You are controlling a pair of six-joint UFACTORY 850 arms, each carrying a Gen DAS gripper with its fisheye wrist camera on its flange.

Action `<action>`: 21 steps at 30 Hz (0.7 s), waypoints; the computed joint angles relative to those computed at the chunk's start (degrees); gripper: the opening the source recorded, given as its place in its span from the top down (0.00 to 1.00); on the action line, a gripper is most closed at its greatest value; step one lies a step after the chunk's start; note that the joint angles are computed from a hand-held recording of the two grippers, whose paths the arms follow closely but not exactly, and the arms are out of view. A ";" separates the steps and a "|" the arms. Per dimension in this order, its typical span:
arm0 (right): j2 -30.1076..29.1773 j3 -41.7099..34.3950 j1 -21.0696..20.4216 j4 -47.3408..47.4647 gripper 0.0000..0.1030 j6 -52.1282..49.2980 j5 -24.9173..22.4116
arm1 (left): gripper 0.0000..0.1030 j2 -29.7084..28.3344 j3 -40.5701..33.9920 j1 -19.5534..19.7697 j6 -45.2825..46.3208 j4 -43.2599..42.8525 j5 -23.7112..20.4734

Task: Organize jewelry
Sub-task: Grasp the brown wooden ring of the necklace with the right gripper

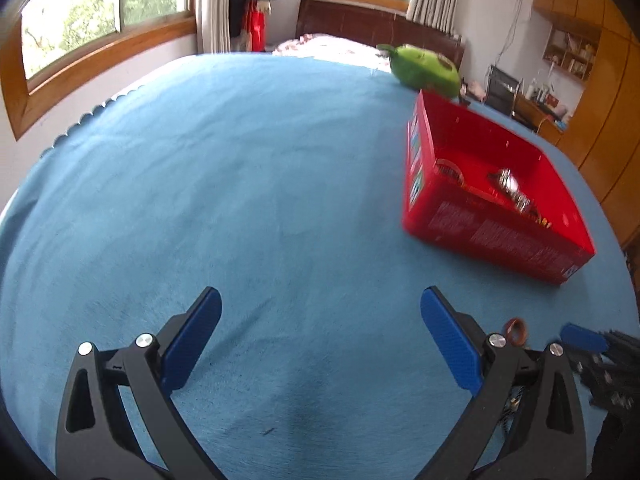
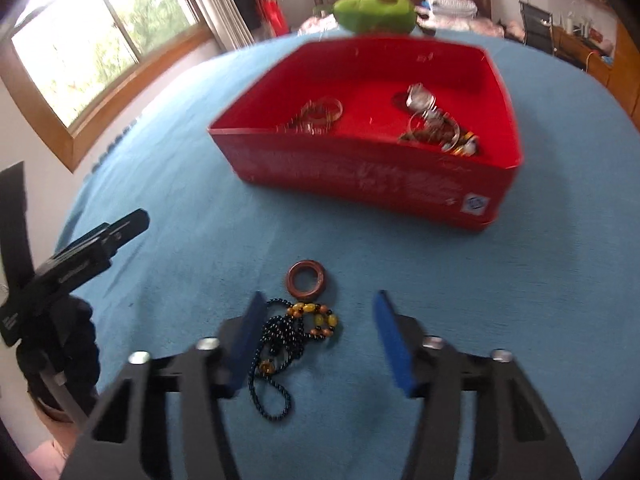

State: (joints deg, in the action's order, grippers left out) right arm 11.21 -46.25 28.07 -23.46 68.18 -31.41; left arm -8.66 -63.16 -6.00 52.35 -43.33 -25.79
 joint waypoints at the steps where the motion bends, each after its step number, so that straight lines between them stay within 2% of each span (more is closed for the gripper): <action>1: -0.68 -0.30 -0.45 1.01 0.69 -0.74 0.21 | 0.04 -0.29 -0.04 -0.06 -0.22 0.66 0.05; 3: -1.83 -0.79 -1.71 3.83 0.76 -3.23 1.12 | 0.04 -0.39 -0.03 -0.10 -0.99 2.14 -0.03; 10: -4.83 -2.41 -2.83 6.42 0.81 -6.29 1.48 | 0.04 0.57 1.05 -0.31 1.32 1.27 0.26; 13: -6.67 -3.87 -2.45 4.98 0.82 -6.72 -0.07 | 0.04 0.63 1.19 -0.35 1.43 1.28 0.17; 14: -7.06 -4.28 -2.30 4.71 0.86 -7.16 -0.39 | 0.04 0.60 1.20 -0.40 1.36 1.39 0.17; 17: -7.14 -4.31 -2.03 4.37 0.89 -7.83 -0.62 | 0.04 0.65 1.41 -0.65 1.41 1.84 0.71; 21: -3.80 -1.30 -3.16 6.17 0.91 -7.87 2.13 | 0.04 0.44 1.40 -0.69 2.79 1.22 -0.33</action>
State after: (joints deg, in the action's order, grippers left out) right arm 7.41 -47.55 24.91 -17.29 60.30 -29.28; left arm -8.22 -61.76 -6.69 55.13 -42.11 -26.12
